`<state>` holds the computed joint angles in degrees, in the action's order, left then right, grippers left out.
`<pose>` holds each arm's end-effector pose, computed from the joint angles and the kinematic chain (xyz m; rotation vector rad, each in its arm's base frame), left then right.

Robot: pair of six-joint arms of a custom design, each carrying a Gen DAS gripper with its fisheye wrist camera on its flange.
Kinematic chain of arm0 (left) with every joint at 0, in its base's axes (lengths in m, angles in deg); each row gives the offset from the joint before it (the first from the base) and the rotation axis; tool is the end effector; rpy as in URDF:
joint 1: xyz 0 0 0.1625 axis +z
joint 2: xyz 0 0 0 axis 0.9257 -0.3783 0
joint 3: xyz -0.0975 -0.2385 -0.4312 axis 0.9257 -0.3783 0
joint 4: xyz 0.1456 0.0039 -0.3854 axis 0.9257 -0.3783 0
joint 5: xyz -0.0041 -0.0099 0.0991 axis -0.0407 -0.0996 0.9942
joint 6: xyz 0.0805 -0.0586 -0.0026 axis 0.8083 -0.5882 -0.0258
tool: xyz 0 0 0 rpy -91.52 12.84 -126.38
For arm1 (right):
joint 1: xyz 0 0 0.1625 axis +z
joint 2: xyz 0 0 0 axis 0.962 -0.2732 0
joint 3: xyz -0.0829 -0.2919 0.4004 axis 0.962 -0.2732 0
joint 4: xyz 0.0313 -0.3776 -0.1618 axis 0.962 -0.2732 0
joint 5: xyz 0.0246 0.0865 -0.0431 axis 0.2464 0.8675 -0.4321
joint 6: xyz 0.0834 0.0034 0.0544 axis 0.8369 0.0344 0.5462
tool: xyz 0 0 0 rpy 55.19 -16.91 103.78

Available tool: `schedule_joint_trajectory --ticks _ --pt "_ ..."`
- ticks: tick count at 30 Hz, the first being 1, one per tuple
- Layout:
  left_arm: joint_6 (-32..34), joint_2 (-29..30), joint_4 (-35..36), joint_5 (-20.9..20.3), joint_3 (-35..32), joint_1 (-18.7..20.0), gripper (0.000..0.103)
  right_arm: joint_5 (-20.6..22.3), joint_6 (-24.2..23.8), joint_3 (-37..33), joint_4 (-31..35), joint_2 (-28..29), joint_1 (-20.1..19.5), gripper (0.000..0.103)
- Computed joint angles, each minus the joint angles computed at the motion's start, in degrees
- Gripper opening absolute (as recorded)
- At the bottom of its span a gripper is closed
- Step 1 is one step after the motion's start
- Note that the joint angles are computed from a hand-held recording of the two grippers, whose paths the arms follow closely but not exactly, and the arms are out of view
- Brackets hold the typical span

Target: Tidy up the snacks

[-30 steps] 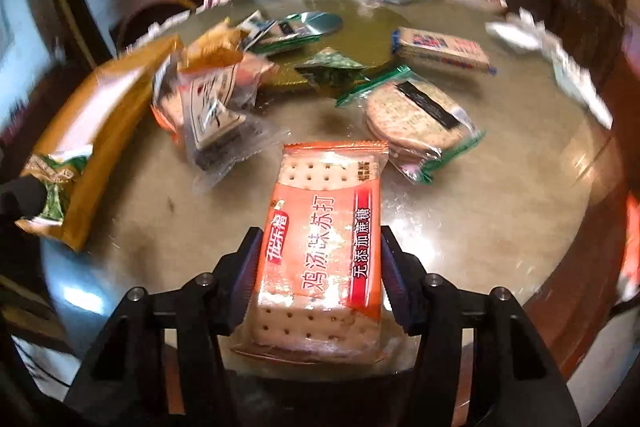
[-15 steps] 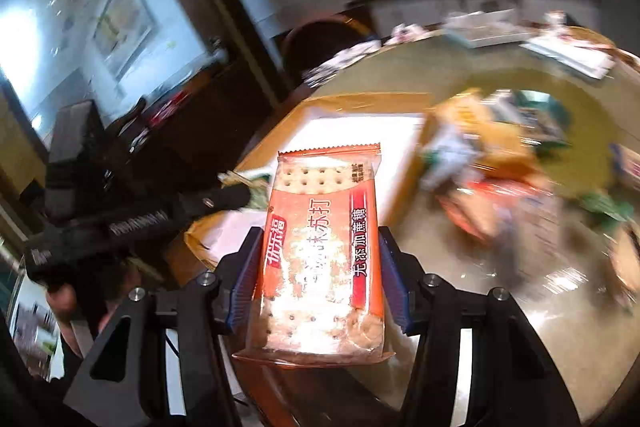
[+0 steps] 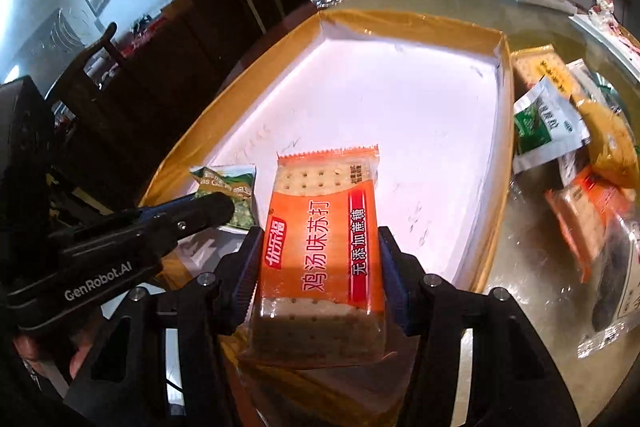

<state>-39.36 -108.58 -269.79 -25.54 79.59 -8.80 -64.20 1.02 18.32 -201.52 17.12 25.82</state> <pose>-0.1181 -0.6040 0.1585 -0.2575 2.3952 -1.0039 0.2365 -0.6899 0.0429 1.1390 -2.6575 0.2178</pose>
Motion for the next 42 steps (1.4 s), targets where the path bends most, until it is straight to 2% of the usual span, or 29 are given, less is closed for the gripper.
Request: schedule_joint_trajectory --ticks 3,4,6,9,10,11,15,17,19,24,28,32,33,34,35,36,39,42 --pt "0.0 -0.2 1.9 0.4 0.2 -0.2 0.018 0.3 -0.5 1.1 -0.8 -0.8 -0.2 0.065" --pt "-0.7 -0.4 1.7 1.2 0.7 -0.7 0.021 1.8 -0.2 1.8 -0.8 -1.7 -0.6 0.066" --pt "-1.9 -0.7 1.8 2.6 1.4 -1.8 0.052 6.8 0.0 3.3 -0.5 -4.2 -1.9 0.071" --pt "-2.1 0.7 -2.3 9.2 2.8 -5.3 0.063 12.8 -0.9 6.6 -3.5 -8.2 -4.0 0.076" --pt "-1.0 1.3 -3.9 10.1 2.9 -6.6 0.066 15.0 -1.3 8.0 -5.3 -10.0 -5.2 0.08" --pt "0.3 1.8 -5.3 9.7 2.8 -7.6 0.072 15.7 -1.4 8.7 -6.3 -10.9 -5.8 0.082" --pt "7.3 4.6 -10.8 5.6 1.2 -10.5 0.08 17.7 -1.0 10.6 -8.6 -15.4 -9.7 0.083" --pt "8.3 6.1 -10.6 1.5 -0.8 -10.8 0.08 16.9 -0.7 11.4 -10.4 -17.2 -11.9 0.083" --pt "8.4 7.7 -7.2 -2.1 -3.8 -10.6 0.08 15.9 -0.3 11.5 -10.9 -18.6 -13.7 0.083" --pt "9.8 13.9 -1.1 -7.2 -13.1 -9.3 0.08 14.4 1.4 9.5 -9.5 -20.9 -17.6 0.083" --pt "9.6 18.2 5.9 -6.7 -21.0 -7.9 0.08 13.8 2.6 8.2 -8.7 -21.7 -19.6 0.083" --pt "7.0 22.1 13.2 -3.6 -28.7 -6.4 0.078 12.2 2.0 7.9 -10.7 -21.2 -20.0 0.083" --pt "5.4 22.6 15.2 -3.6 -29.8 -6.1 0.066 12.1 1.7 7.6 -11.1 -21.0 -19.9 0.083" --pt "3.7 22.8 17.2 -5.0 -30.8 -5.6 0.059 12.4 1.4 7.1 -11.1 -20.7 -19.8 0.083" --pt "2.8 22.9 18.7 -7.2 -31.4 -5.0 0.053 12.5 0.9 6.6 -10.6 -20.5 -19.8 0.083" --pt "2.9 22.8 18.3 -7.0 -31.0 -5.1 0.047 12.5 0.5 5.4 -9.4 -20.0 -19.8 0.083" --pt "4.5 21.7 15.8 -6.6 -28.0 -5.7 0.042 10.1 0.3 0.8 -7.1 -17.5 -19.0 0.085" --pt "5.2 19.4 12.6 -9.5 -22.9 -6.1 0.04 6.7 0.6 -4.1 -3.7 -14.8 -18.2 0.085"
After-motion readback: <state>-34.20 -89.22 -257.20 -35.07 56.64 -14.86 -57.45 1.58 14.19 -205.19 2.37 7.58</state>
